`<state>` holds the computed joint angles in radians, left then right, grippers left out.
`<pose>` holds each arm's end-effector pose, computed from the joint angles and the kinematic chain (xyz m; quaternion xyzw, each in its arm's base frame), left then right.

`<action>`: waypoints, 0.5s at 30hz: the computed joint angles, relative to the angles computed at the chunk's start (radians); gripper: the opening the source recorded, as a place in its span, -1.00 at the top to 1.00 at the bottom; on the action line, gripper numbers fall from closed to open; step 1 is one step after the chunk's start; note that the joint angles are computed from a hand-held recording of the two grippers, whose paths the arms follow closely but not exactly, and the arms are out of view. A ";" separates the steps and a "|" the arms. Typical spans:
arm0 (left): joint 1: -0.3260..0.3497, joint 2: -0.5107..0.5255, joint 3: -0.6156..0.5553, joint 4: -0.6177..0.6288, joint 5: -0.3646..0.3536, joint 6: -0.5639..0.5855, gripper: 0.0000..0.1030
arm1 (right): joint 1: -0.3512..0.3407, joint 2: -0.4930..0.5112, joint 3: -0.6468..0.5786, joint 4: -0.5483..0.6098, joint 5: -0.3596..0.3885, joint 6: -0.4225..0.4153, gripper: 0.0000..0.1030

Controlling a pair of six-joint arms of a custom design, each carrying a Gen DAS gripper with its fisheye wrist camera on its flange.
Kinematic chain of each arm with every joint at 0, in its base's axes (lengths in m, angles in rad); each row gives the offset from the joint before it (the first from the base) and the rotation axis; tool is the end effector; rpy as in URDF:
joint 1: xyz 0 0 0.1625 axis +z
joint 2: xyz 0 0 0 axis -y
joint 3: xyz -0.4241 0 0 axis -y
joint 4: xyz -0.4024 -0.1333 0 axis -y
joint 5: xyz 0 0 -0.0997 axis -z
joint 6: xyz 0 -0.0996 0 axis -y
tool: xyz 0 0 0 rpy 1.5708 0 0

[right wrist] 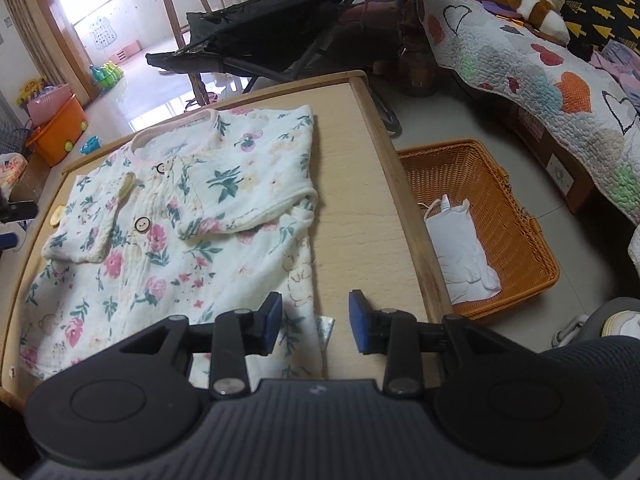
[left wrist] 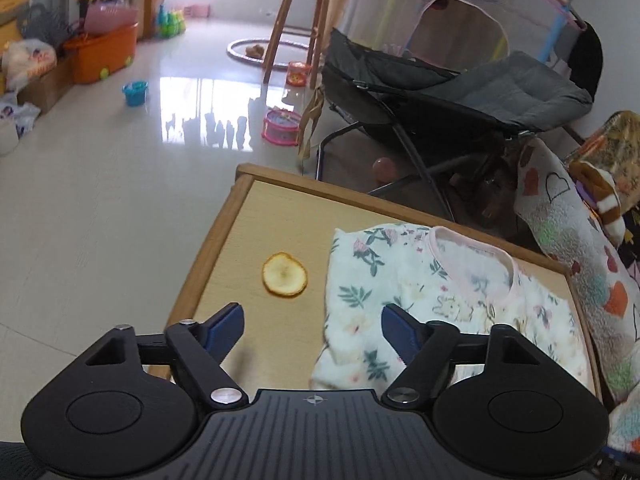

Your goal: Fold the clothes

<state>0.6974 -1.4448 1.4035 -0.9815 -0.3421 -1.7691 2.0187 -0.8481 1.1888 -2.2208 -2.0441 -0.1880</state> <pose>-0.2551 -0.5100 0.5194 -0.2001 0.7766 -0.4831 0.3513 0.4178 -0.6665 0.2920 0.2660 -0.9237 0.1785 0.2103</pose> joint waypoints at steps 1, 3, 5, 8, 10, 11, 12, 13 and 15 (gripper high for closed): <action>0.012 0.001 0.010 -0.050 -0.006 0.033 -0.20 | -0.001 0.000 -0.001 0.001 0.003 0.003 0.29; 0.036 0.004 0.029 -0.148 -0.021 0.097 -0.10 | -0.002 0.001 -0.003 0.001 0.007 0.005 0.28; 0.055 0.007 0.048 -0.210 -0.029 0.126 -0.09 | -0.002 0.001 -0.002 -0.001 0.010 0.003 0.27; 0.078 0.013 0.067 -0.281 -0.034 0.164 -0.04 | -0.004 0.001 -0.003 0.001 0.015 0.003 0.26; 0.089 0.015 0.079 -0.337 -0.035 0.202 -0.03 | -0.005 0.001 -0.005 0.002 0.021 0.006 0.25; 0.094 0.017 0.082 -0.357 -0.035 0.216 -0.02 | -0.006 0.001 -0.005 0.001 0.022 0.005 0.24; 0.098 0.019 0.084 -0.373 -0.035 0.231 -0.02 | -0.006 0.001 -0.004 0.000 0.022 0.004 0.24; 0.102 0.021 0.086 -0.388 -0.035 0.248 -0.02 | -0.005 0.001 -0.003 -0.002 0.022 0.001 0.23; 0.106 0.025 0.089 -0.413 -0.035 0.282 0.01 | -0.005 0.000 -0.001 -0.005 0.022 -0.003 0.22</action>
